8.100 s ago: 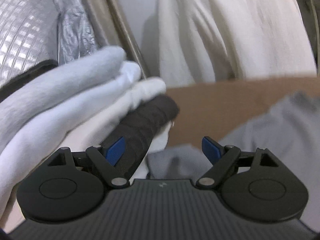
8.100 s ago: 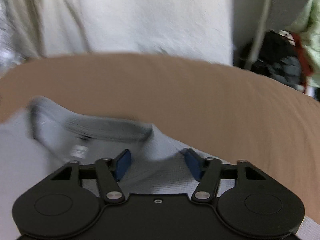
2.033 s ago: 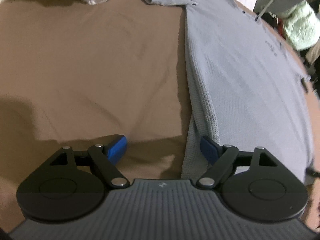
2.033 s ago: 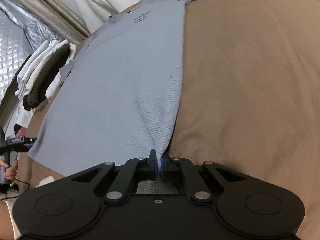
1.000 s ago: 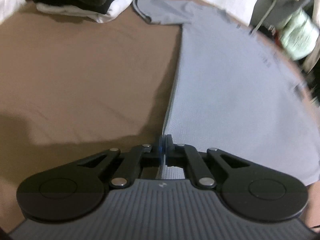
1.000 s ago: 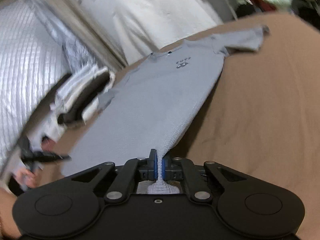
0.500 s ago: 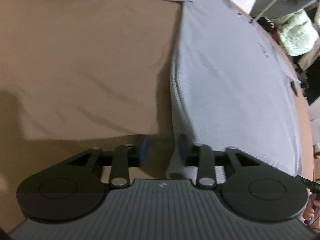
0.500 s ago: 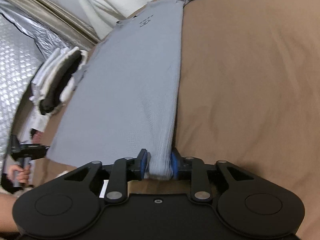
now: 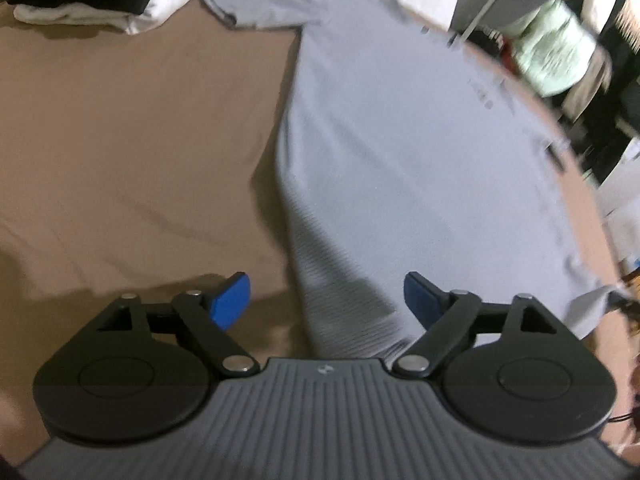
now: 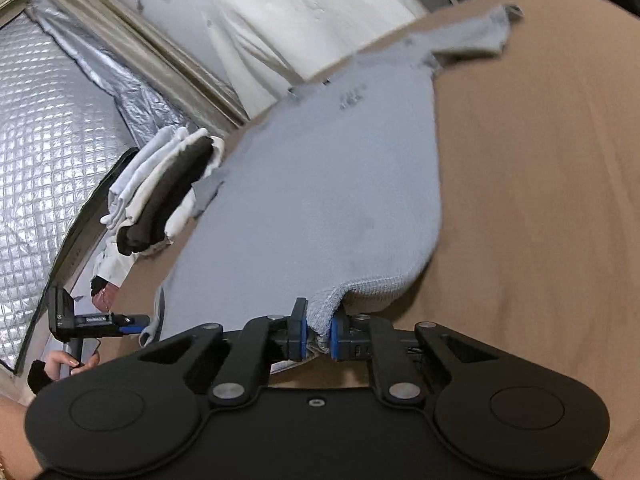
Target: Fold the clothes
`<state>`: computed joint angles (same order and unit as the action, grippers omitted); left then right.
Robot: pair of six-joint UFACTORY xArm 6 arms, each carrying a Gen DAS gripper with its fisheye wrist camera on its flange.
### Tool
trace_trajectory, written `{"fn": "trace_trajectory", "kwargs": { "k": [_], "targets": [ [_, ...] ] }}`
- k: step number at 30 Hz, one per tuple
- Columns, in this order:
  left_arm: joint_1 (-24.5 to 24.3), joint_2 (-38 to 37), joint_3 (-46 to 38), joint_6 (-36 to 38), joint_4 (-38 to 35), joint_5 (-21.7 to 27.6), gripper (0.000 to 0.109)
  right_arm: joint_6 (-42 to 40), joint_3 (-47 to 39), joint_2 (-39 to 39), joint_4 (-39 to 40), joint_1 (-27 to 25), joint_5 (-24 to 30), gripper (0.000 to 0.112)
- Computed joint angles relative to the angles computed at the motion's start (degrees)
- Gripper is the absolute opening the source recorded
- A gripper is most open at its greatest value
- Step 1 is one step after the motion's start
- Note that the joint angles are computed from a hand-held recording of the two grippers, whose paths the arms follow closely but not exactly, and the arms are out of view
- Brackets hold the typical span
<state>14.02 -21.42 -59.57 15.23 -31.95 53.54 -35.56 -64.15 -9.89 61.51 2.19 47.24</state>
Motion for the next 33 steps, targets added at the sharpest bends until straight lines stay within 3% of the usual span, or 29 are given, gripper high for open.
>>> {"fn": "trace_trajectory", "kwargs": {
  "k": [4,6,11,16,18,20,22,25,26,27,29,33],
  "targets": [
    [1.3,0.1,-0.1,0.5,-2.2,0.3,0.087,0.7,-1.5,1.1,-1.0,0.9,-0.9,0.014],
    [-0.5,1.3,-0.5,-2.1,0.0,-0.6,0.088,1.2,-1.6,1.5,-1.5,1.2,-1.3,0.014],
    [-2.9,3.0,-1.4,-7.8,10.8,1.1,0.089,2.0,-1.1,1.8,-2.3,1.6,-2.6,0.014],
    [-5.4,-0.4,1.1,-15.5,24.4,-5.7,0.089,3.0,-1.5,2.1,-3.1,1.9,-3.8,0.014],
    [-4.8,-0.2,0.6,-13.9,20.8,-3.9,0.101,2.8,-1.7,2.1,-3.6,2.0,-4.2,0.014],
    [-3.9,0.2,0.0,-11.6,16.3,-1.9,0.102,2.9,-2.0,2.1,-4.0,2.0,-4.4,0.014],
    [-2.4,3.8,-3.0,-9.2,10.2,5.0,0.103,3.0,-2.1,2.1,-4.1,2.2,-4.8,0.014],
    [-2.2,3.6,-2.5,-9.0,8.3,4.7,0.103,2.9,-2.3,2.1,-4.3,2.5,-5.6,0.014],
    [-2.0,3.1,-2.0,-7.9,6.8,4.4,0.094,3.0,-2.4,2.2,-4.4,2.6,-5.8,0.014],
    [-2.3,2.3,-1.4,-7.0,6.6,3.7,0.055,3.0,-2.5,2.4,-4.3,2.7,-6.0,0.014],
    [-4.1,1.1,-0.5,-7.1,11.6,1.4,0.004,2.6,-2.7,2.6,-4.1,2.7,-6.3,0.014],
    [-3.9,2.6,-2.3,-11.7,12.2,-0.6,0.004,0.6,-3.8,3.2,-3.8,3.1,-7.6,0.014]
  ]
}}
